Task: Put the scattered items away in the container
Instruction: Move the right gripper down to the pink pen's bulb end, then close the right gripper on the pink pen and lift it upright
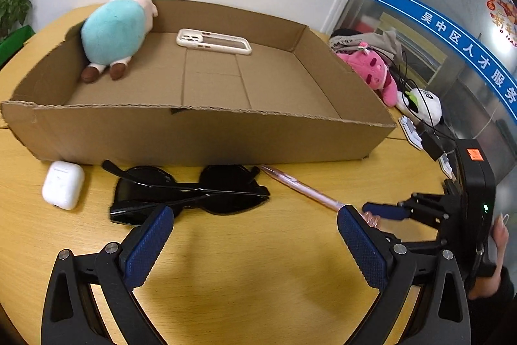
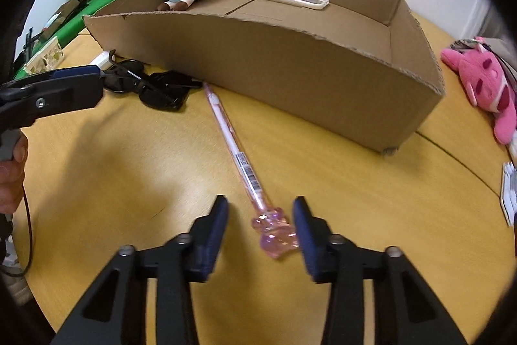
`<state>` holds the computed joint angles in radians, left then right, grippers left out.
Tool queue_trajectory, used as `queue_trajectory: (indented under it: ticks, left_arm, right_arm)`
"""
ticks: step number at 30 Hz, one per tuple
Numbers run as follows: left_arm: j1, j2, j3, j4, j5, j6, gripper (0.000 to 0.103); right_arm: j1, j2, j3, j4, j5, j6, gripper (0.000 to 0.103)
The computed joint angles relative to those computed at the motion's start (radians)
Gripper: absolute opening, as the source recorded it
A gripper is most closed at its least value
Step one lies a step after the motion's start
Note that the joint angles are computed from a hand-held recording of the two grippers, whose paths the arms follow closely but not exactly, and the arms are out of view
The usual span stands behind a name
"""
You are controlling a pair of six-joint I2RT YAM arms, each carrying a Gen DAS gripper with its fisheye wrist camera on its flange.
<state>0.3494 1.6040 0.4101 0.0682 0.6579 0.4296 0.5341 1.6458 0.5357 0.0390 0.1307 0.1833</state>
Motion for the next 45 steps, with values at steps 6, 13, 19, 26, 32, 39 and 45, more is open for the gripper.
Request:
queue_trajectory:
  ticks: [6,13,19,26,32,39,45]
  left_arm:
    - [-0.062,0.043,0.023,-0.057,0.035,-0.027,0.103]
    - [-0.154,0.203,0.09,-0.092,0.09,-0.09,0.082]
    - [-0.182,0.235,0.106,-0.098,0.105,-0.113,0.054]
    - [-0.161,0.283,0.143,-0.148,0.107,-0.079,0.014]
    - [-0.144,0.232,0.14,-0.211,0.141,-0.034,0.009]
    - [-0.116,0.089,0.141,-0.328,0.16,0.027,0.009]
    - [-0.121,-0.062,0.143,-0.415,0.16,0.037,0.009]
  right_arm:
    - [0.131,-0.049,-0.04,-0.037,0.062,0.187,0.023]
    - [0.137,-0.139,-0.22,0.202,-0.033,0.416,0.021]
    - [0.165,-0.117,-0.32,0.427,-0.117,0.494,0.02]
    - [0.197,-0.09,-0.318,0.474,-0.127,0.508,0.02]
    - [0.249,-0.063,-0.287,0.481,-0.12,0.509,0.02]
    - [0.273,-0.116,-0.283,0.447,-0.078,0.509,0.02]
    - [0.288,-0.235,-0.295,0.393,-0.039,0.502,0.02]
